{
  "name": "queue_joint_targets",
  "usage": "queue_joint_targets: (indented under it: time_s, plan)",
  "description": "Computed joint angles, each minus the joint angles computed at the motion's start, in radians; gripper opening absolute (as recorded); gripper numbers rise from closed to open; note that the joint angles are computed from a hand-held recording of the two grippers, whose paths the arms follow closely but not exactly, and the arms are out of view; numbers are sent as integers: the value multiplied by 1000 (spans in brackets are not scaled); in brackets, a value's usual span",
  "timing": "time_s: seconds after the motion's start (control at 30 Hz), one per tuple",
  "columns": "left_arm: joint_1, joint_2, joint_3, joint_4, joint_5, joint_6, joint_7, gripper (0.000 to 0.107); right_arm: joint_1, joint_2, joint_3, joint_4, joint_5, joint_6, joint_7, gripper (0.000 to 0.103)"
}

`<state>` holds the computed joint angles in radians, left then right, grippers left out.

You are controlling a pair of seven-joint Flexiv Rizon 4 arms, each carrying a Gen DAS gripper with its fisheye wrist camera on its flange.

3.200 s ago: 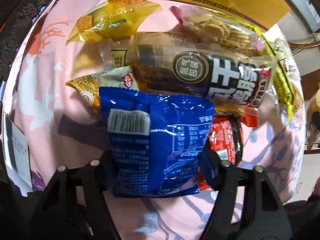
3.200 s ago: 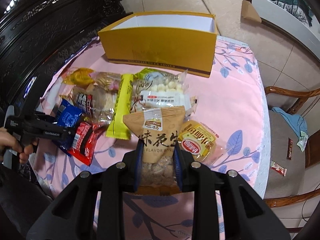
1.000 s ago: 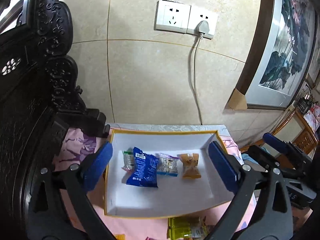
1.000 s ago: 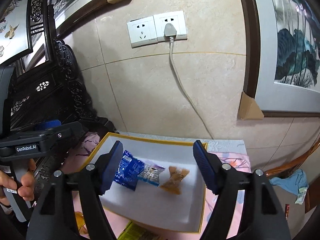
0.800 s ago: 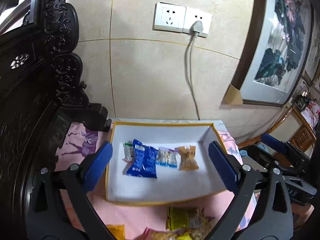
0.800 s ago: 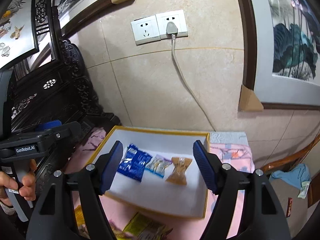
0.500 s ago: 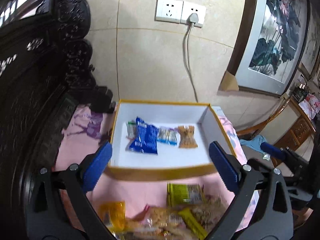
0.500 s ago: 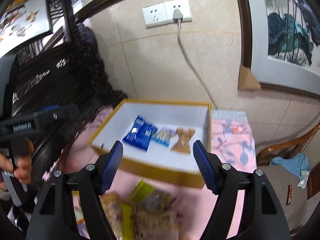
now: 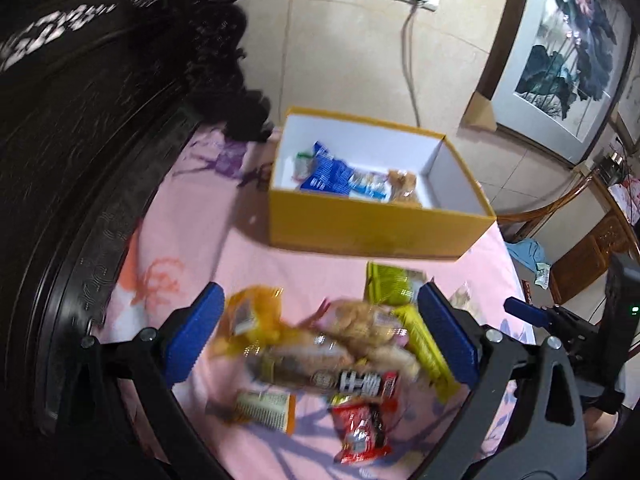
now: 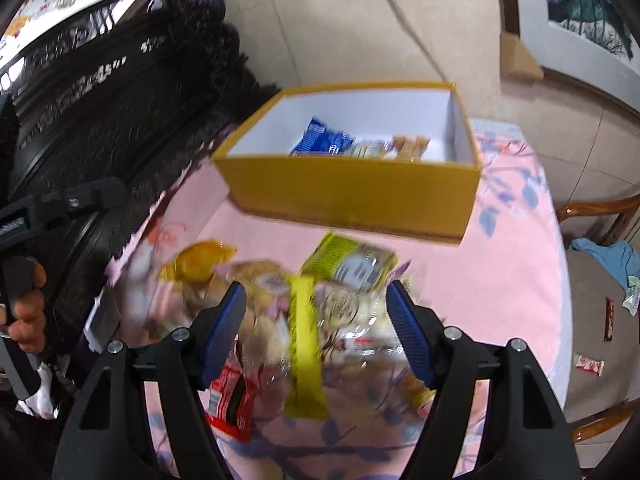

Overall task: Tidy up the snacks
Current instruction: 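Move both grippers back to the snack pile, then grasp the yellow snack bar with the right gripper while the left grasps the clear duck-neck package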

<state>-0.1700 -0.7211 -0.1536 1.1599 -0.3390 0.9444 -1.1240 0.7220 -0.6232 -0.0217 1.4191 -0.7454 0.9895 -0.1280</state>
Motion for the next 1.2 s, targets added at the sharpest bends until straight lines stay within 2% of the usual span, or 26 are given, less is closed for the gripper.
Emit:
queue_joint_targets:
  time_s: [0.23, 0.3, 0.33, 0.6, 0.67, 0.7, 0.8, 0.9, 1.03, 1.1, 1.2]
  plan:
    - [25, 59, 29, 107, 9, -11, -32, 99, -4, -74, 41, -80, 89, -46, -137, 63]
    - [30, 70, 32, 129, 12, -3, -37, 99, -5, -89, 46, -98, 113, -60, -171, 51]
    - [33, 76, 35, 139, 13, -3, -41, 99, -9, -101, 53, -111, 130, -67, -193, 49]
    - [44, 88, 42, 157, 20, -8, -68, 99, -10, -152, 58, -180, 210, -107, -284, 45]
    - [43, 87, 48, 153, 27, -16, -75, 99, -14, -166, 65, -197, 231, -116, -310, 33]
    - [43, 84, 50, 149, 31, -21, -79, 99, -16, -176, 70, -214, 244, -136, -330, 23]
    - [43, 77, 54, 136, 37, -54, -96, 99, -12, -189, 64, -227, 261, -151, -348, 23]
    - [43, 66, 57, 120, 40, -93, -118, 99, -15, -183, 63, -222, 289, -146, -330, 22]
    - [30, 51, 60, 110, 73, -113, -101, 99, -8, -126, 35, -133, 282, -44, -235, 21]
    - [17, 47, 58, 124, 115, -63, -34, 99, -3, -99, 25, -91, 266, 1, -188, 21]
    - [-7, 38, 51, 161, 199, 74, 121, 99, 1, -64, 12, -33, 243, 67, -117, 21]
